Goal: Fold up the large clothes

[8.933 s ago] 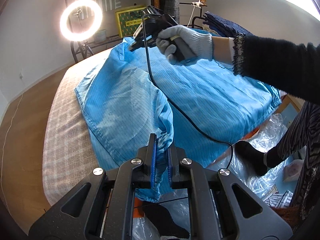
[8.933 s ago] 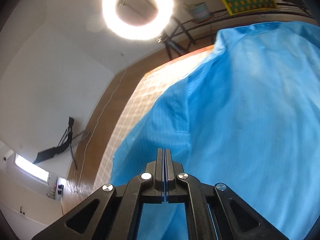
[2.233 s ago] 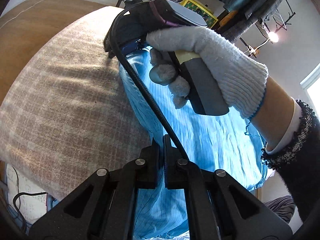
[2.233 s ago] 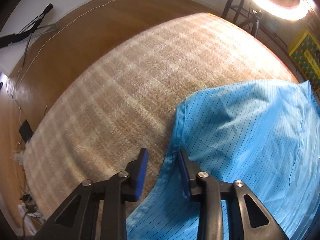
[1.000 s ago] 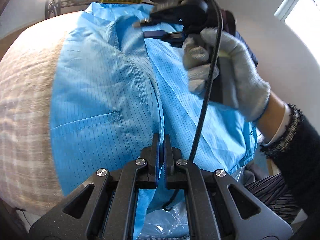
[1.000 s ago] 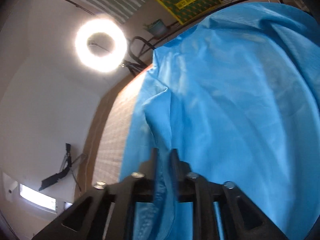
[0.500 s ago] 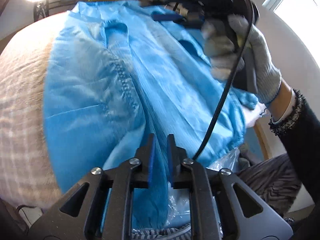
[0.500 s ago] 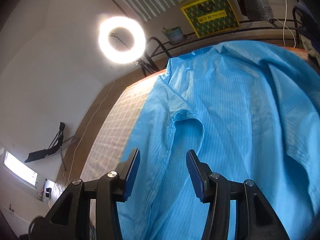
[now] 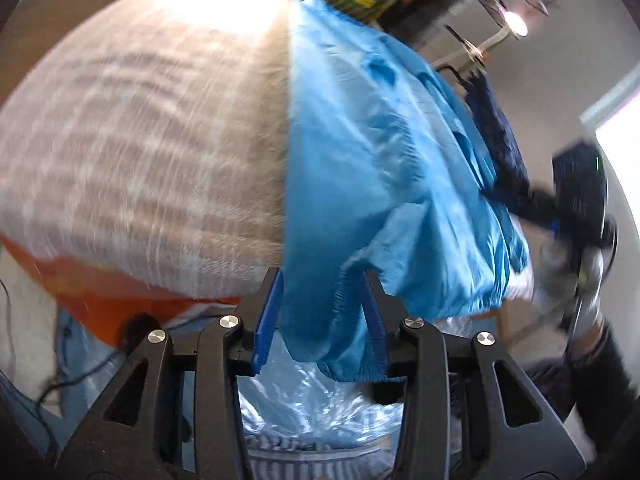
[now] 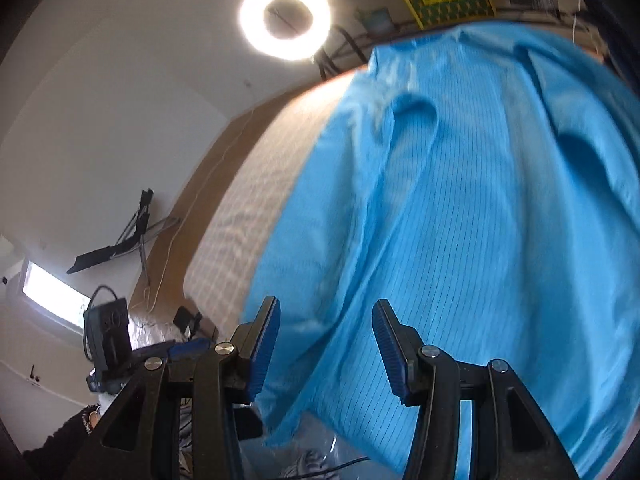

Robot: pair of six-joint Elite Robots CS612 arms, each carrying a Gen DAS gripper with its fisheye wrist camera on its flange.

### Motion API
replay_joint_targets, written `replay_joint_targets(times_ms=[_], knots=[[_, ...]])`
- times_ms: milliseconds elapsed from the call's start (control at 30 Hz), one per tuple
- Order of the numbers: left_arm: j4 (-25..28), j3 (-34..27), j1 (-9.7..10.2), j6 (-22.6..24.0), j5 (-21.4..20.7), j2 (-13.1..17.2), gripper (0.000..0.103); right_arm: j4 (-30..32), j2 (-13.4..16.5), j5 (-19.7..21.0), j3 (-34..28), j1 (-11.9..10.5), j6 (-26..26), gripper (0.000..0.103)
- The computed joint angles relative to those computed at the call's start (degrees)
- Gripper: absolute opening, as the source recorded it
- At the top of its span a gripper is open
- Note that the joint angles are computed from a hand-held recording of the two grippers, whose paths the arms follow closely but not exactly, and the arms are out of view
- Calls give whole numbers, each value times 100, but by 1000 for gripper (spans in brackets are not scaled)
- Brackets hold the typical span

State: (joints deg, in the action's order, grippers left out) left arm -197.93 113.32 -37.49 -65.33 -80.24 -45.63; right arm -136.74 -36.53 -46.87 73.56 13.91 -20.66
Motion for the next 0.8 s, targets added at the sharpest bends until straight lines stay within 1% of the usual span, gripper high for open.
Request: replay_joint_targets(times_ms=[33,100,133,167,267,300,333,433,500,567,600,667,733,800], knots=[[-105,-36,19,-66,-10,79,39,96,6,-73,13,29,-3,51],[-159,-86,-5,-34,23,152,39,264,33,-139,27,86,-54,51],[-195,-168,-24,93,-111,218,39,312,32,-168,24,113,-83,51],[-167,-177,-69,209,-182,222,39,321,27,-188,34,137,-125,51],[419,-421,-237,1063,-407,253,39,281,6,-226,47,187,-269,51],[588,-470,-292,1260,-393,249,39,278,-1,-222,45,187,-291,51],[640,-481,-334,1369,-366,241,39,253,-2,-226,43,185,-291,51],[591,-424,-357,1323,-376,198,39,173,19,-269,4,160,-215,51],[335,-352,-336,1152,-358,160,39,93,43,-285,-27,127,-149,51],[125,-278,-371,1088,3,86,39,44,94,-266,-122,98,-86,51],[50,-263,-388,1069,249,57,39,16,118,-245,-174,87,-34,51],[55,-302,-374,984,485,70,39,0,206,-171,-352,65,79,52],[91,-479,-293,893,301,183,39,-59,349,-116,-612,49,332,53],[338,-696,-266,1015,108,298,39,-67,507,-40,-909,39,570,53]])
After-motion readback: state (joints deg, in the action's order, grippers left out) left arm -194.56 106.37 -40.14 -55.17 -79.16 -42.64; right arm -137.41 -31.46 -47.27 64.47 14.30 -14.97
